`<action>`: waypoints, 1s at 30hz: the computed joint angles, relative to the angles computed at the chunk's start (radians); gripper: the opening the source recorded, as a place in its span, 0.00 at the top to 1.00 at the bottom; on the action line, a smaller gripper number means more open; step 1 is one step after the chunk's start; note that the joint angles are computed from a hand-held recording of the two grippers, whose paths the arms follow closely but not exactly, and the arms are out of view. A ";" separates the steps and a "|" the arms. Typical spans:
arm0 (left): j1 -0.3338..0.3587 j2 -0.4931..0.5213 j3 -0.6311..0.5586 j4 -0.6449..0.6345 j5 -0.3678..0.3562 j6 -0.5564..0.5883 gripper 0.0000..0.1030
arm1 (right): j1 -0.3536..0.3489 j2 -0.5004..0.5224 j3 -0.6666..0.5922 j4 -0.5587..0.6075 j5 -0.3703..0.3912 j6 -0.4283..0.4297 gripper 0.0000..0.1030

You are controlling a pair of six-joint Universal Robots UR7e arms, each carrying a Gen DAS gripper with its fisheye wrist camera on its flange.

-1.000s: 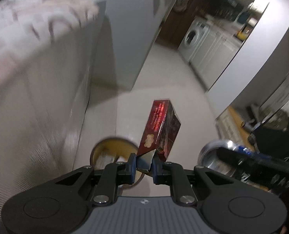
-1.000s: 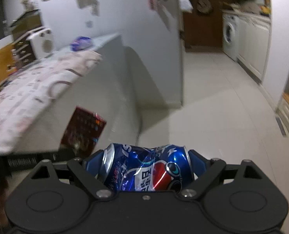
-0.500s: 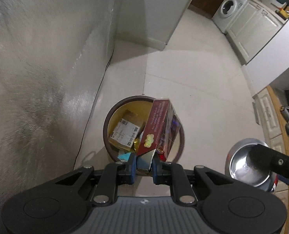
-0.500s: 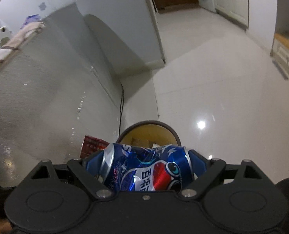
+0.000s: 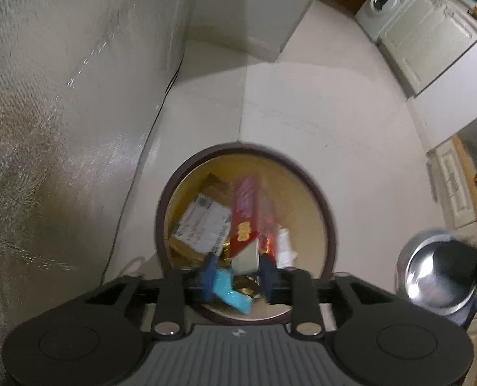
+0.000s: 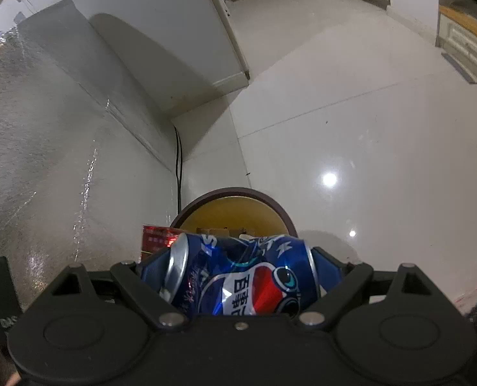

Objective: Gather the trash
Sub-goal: 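Open left tool to drop the box while right tool drops the can into the wastebasket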

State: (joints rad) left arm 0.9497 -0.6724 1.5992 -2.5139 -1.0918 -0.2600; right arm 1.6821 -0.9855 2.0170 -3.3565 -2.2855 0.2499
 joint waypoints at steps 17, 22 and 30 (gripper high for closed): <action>-0.006 -0.047 0.064 0.037 0.061 0.088 0.24 | -0.047 0.123 -0.106 -0.040 0.011 -0.084 0.00; -0.019 -0.074 0.084 0.064 0.066 0.082 0.16 | -0.054 0.082 -0.054 -0.012 0.013 -0.062 0.00; -0.052 -0.121 0.103 0.100 0.071 0.069 0.01 | -0.014 0.018 0.009 -0.001 0.002 -0.090 0.00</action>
